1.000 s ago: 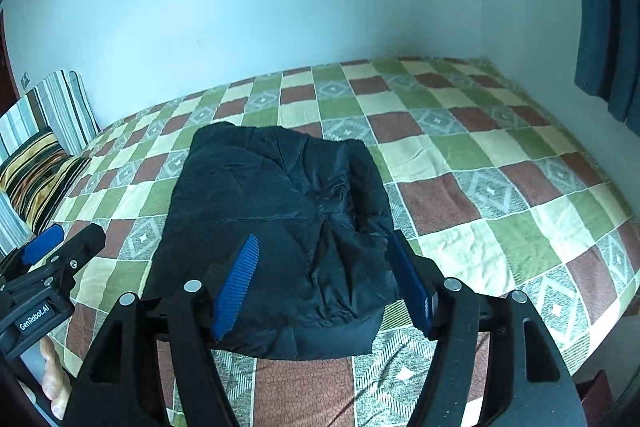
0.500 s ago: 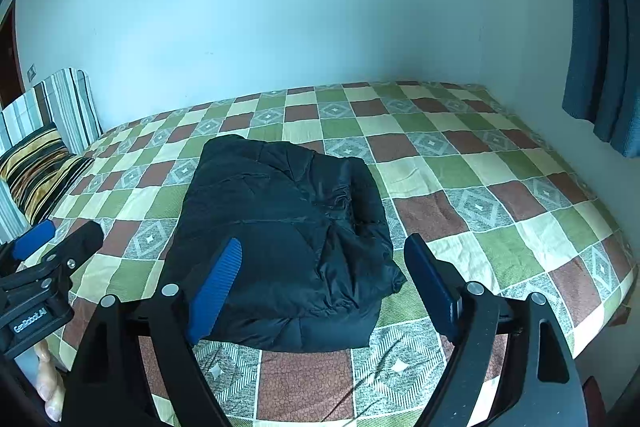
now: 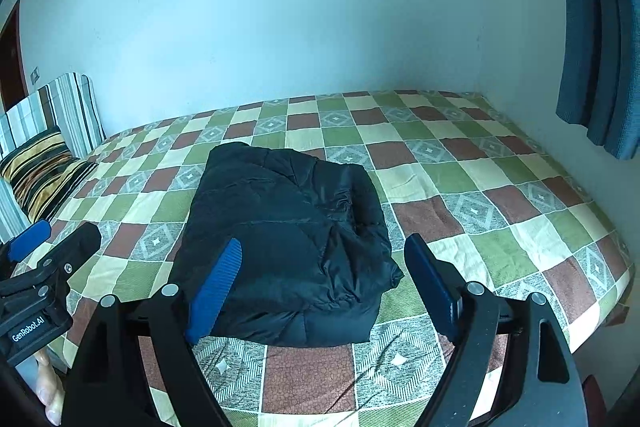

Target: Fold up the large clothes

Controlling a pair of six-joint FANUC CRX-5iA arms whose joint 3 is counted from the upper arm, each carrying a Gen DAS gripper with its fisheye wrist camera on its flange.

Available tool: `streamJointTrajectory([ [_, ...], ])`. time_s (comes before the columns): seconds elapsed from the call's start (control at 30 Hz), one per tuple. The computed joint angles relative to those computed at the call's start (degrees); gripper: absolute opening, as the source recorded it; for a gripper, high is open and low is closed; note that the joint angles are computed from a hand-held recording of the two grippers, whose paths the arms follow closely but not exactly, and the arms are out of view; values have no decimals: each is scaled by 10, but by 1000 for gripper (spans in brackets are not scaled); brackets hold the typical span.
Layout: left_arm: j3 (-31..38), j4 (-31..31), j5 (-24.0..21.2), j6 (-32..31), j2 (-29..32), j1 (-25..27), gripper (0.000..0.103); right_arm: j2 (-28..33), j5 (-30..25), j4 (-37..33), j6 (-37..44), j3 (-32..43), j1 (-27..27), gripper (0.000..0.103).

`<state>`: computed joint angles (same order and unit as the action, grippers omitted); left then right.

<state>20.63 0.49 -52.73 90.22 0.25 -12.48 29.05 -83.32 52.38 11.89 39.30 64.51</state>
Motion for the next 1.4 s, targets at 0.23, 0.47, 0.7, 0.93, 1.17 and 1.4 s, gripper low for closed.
streamJointTrajectory([
  [0.23,-3,-6,0,6,-7,0,100,-1,1,2,-1,-1,2,82],
  [0.47,-12,1,9,6,-16,7,100,9,-5,1,9,15,4,82],
  [0.7,-11,-5,8,5,-17,6,100,12,-6,0,11,19,4,82],
  [0.93,-10,-19,8,19,-18,5,100,11,-5,0,11,19,3,82],
  [1.17,-7,-21,5,19,-15,5,100,12,-5,-2,13,18,3,82],
  [1.4,-8,-18,7,19,-15,7,100,15,-6,-3,14,22,4,82],
])
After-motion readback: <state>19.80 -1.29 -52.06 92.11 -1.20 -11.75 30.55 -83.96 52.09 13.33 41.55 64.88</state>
